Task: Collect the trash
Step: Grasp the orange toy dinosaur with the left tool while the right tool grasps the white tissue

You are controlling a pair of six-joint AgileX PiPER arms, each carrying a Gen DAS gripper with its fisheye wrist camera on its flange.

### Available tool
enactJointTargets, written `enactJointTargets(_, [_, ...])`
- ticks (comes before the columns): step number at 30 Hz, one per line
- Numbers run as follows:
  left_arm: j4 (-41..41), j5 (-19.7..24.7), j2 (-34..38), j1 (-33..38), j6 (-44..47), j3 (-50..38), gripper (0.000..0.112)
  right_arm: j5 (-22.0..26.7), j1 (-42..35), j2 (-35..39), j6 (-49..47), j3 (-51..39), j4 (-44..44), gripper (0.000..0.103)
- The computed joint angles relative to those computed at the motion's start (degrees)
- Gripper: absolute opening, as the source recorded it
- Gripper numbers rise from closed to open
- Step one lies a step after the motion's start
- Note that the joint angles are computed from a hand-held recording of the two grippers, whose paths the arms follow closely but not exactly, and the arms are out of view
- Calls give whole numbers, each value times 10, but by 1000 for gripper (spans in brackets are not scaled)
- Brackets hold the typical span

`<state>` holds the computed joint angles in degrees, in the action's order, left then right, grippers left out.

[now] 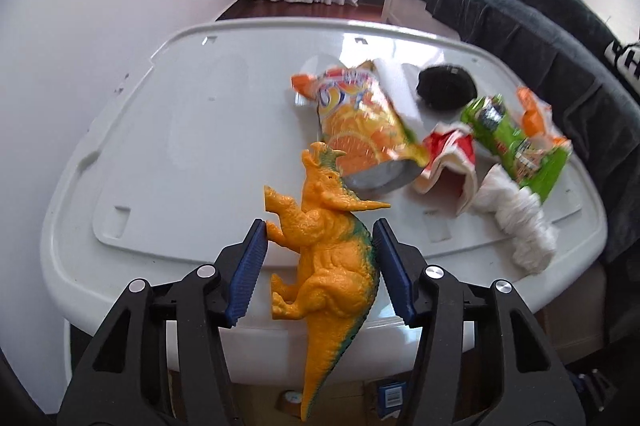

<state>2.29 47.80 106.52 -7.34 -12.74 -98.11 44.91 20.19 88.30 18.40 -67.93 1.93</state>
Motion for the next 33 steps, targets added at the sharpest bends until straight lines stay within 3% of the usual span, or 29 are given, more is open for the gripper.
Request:
enactJointTargets(8, [9,13,-65,-6,0,6,54,-13,10,-18,13,9,-27,65])
enactJointTargets(16, [68,0,-193,-45,-30,108,54,-5,1,-6,-21,-54,-32,65])
enactJointTargets(22, [128,-14,-278,-78,-93,216,54,20,-14,70,-132,-211,-5,65])
enactJointTargets(28, [107,-32,-285,-80,-82,261,54,134,-55,227,-233,-440,85,65])
enactJointTargets(33, [85,-49,-295,-62,-68,274,54,190,-59,302,-255,-539,96,65])
